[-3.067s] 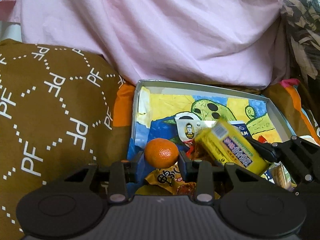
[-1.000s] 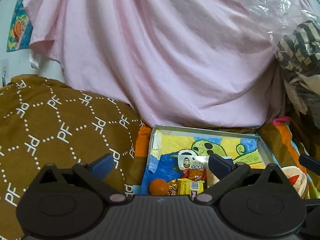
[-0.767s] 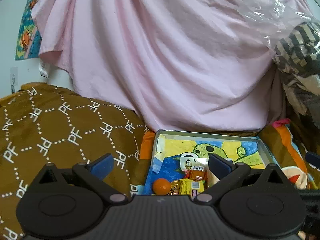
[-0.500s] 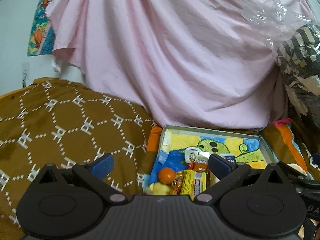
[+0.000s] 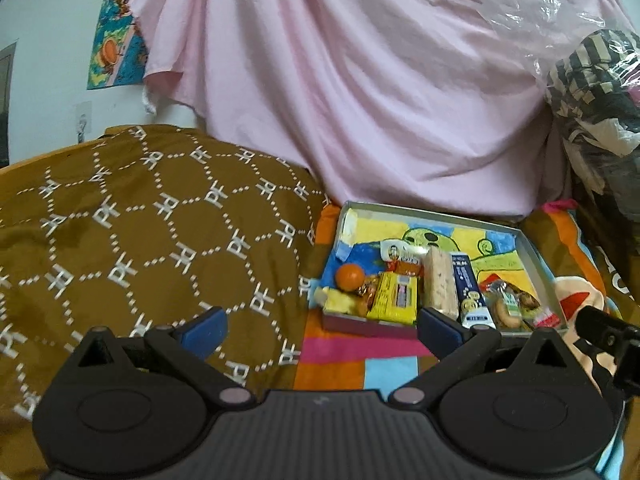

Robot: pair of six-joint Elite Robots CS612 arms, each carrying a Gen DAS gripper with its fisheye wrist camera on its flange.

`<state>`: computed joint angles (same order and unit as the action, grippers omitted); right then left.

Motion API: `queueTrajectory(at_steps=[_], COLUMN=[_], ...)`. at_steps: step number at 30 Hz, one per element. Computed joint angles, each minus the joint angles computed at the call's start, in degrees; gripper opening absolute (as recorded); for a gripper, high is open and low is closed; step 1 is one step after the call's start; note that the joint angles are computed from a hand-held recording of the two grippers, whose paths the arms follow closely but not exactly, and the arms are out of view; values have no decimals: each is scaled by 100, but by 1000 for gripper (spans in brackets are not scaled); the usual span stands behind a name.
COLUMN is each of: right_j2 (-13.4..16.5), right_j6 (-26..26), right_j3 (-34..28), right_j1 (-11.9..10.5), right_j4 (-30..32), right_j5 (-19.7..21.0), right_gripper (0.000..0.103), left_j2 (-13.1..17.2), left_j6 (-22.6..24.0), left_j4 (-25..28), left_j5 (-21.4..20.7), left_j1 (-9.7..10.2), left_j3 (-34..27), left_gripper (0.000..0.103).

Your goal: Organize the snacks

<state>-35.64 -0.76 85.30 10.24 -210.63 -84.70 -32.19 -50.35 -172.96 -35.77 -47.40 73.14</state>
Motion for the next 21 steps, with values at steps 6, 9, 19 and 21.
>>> queueTrajectory(at_steps=[6, 9, 19, 21], right_j2=[-222, -325, -454, -438], right_j6=[4, -10, 114, 173], right_j3=[437, 652, 1152, 1200], right_j1=[4, 10, 97, 111], right_j4=[-219, -308, -493, -529], right_j5=[-57, -14, 6, 6], right_gripper=[102, 102, 102, 102], left_j2=[-266, -424, -823, -844], left_j6=[-287, -433, -802, -879], left_j4=[102, 327, 776, 820], left_j5=[41, -3, -223, -144], left_j1=[-114, -166, -318, -350], left_j3=[428, 641, 1225, 1311], left_gripper=[103, 103, 103, 103])
